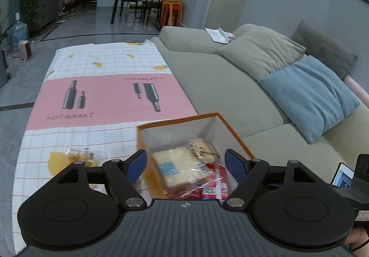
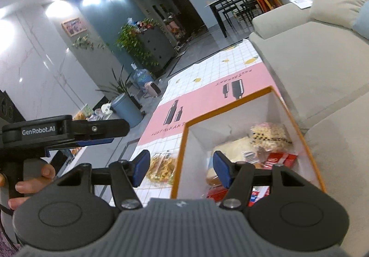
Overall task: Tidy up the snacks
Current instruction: 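Move both open grippers out of the box back over the remaining snacks, then grasp the green raisin bag with the right gripper while the left gripper grasps the waffle pack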
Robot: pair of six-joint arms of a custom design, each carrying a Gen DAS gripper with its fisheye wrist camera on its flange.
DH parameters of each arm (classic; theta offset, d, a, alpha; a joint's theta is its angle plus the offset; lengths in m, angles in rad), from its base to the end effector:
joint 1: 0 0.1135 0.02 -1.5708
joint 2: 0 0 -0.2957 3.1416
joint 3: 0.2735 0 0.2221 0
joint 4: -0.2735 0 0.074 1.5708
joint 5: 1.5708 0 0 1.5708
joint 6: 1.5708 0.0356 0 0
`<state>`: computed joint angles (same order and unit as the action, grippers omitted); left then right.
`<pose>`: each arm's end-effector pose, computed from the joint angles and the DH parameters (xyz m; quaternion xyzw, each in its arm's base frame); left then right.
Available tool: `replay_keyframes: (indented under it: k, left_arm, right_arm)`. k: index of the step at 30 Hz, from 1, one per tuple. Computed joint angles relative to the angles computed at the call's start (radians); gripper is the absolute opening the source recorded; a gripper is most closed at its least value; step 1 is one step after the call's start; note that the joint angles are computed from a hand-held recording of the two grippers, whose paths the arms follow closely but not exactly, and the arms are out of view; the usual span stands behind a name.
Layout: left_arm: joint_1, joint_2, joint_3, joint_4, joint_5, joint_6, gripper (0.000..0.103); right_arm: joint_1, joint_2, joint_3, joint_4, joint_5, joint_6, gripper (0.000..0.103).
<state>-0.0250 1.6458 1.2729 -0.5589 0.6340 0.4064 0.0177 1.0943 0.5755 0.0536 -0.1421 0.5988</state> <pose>0.3238 -0.0292 0.3039 0.2887 0.8602 -0.2340 0.3491 0.1973 0.0085 0.2733 0.2075 0.8240 0.2165 0.4807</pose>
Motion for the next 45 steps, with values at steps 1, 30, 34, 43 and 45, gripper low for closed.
replay_keyframes:
  k: [1,30,34,43,45]
  left_arm:
    - [0.021,-0.004,-0.017,0.026,0.009,0.009,0.090]
    - [0.299,0.369,0.081,0.188,-0.055,0.097,0.090]
    - [0.305,0.436,0.163,0.143,-0.062,0.102,0.090]
    - [0.314,0.565,0.334,0.016,-0.063,0.114,0.090]
    - [0.310,0.575,0.346,0.008,-0.061,0.121,0.090]
  right_arm:
    - [0.023,0.011,0.010,-0.002,0.018,0.001,0.060]
    - [0.528,0.481,0.305,-0.101,0.530,-0.148,0.059]
    - [0.562,0.572,0.350,-0.018,0.588,-0.178,0.053]
    - [0.500,0.901,0.774,-0.360,0.533,-0.294,0.054]
    - [0.466,0.977,0.897,-0.489,0.504,-0.348,0.054]
